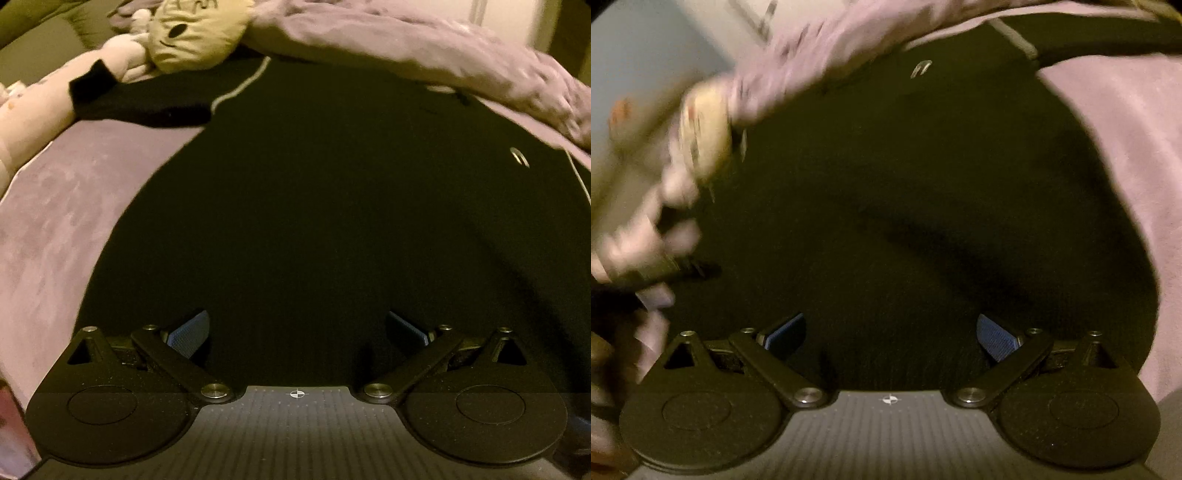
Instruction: Fold small clothes
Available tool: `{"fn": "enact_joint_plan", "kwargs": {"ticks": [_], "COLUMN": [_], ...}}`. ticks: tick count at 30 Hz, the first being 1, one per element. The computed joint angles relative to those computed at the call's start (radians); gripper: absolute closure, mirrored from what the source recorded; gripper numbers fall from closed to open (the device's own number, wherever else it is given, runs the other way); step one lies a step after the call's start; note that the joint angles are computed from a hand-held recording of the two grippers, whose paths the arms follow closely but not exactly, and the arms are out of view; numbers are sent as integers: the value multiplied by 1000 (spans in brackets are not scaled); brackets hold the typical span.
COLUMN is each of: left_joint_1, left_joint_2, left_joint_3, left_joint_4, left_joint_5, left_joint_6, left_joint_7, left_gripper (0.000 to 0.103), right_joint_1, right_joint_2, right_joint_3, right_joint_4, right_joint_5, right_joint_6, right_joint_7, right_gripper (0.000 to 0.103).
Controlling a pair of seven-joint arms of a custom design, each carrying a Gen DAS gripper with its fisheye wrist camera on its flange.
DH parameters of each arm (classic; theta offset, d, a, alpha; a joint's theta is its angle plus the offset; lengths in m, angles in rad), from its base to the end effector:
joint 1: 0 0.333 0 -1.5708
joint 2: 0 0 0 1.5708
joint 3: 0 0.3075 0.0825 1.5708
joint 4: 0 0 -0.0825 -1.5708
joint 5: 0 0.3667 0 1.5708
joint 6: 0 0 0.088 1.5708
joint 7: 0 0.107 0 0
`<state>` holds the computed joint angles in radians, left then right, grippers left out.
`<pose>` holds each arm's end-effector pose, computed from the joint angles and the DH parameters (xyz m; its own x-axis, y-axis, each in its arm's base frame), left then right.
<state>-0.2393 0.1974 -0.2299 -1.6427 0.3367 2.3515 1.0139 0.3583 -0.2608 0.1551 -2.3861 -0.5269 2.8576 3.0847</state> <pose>0.5829 -0.2761 0.5537 -0.0740 -0.9972 0.0114 -0.8389 0.0560 -0.5413 0.4108 0.2678 0.4987 -0.3085 -0.8035 -0.5091 -0.6631 0.5654 -0.4905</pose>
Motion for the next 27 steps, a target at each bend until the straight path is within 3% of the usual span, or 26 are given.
{"fn": "enact_joint_plan", "kwargs": {"ticks": [2,6,7,9,10,12,13,16,19,21,22,24,25,27], "left_joint_1": [-13,-59,-63,-106,-89,-106,-108,-128,-132,-122,-121,-119,-119,-120], "left_joint_2": [48,172,214,239,220,190,186,181,189,184,184,182,183,183], "left_joint_3": [12,36,30,77,60,95,103,126,120,119,120,126,124,117], "left_joint_4": [43,159,208,212,161,84,66,39,49,37,35,24,27,35], "left_joint_5": [49,180,174,164,230,298,326,444,485,502,514,545,551,550], "left_joint_6": [31,46,17,43,104,203,230,271,262,281,289,311,306,285], "left_joint_7": [-50,-97,-64,-70,-162,-311,-358,-465,-501,-515,-526,-550,-551,-543], "left_gripper": [0,0,0,0,0,0,0,0,0,0,0,0,0,0], "right_joint_1": [-141,-363,-405,-474,-506,-554,-576,-620,-626,-627,-617,-599,-597,-589], "right_joint_2": [-81,-200,-215,-221,-211,-173,-147,-47,50,71,84,105,106,99], "right_joint_3": [42,68,51,-2,-31,-86,-111,-170,-208,-227,-234,-257,-273,-279], "right_joint_4": [-47,-87,-96,-107,-104,-84,-70,-13,42,56,73,94,101,103], "right_joint_5": [-163,-448,-500,-594,-628,-680,-717,-821,-910,-1048,-1080,-1071,-1036,-1005], "right_joint_6": [21,-128,-160,-162,-164,-149,-124,-58,-31,-34,-55,-64,-52,-56], "right_joint_7": [167,356,399,486,531,617,669,829,995,1145,1178,1159,1112,1068], "right_gripper": [4,6,9,27,32,50,50,50,50,54,58,74,90,93]}}
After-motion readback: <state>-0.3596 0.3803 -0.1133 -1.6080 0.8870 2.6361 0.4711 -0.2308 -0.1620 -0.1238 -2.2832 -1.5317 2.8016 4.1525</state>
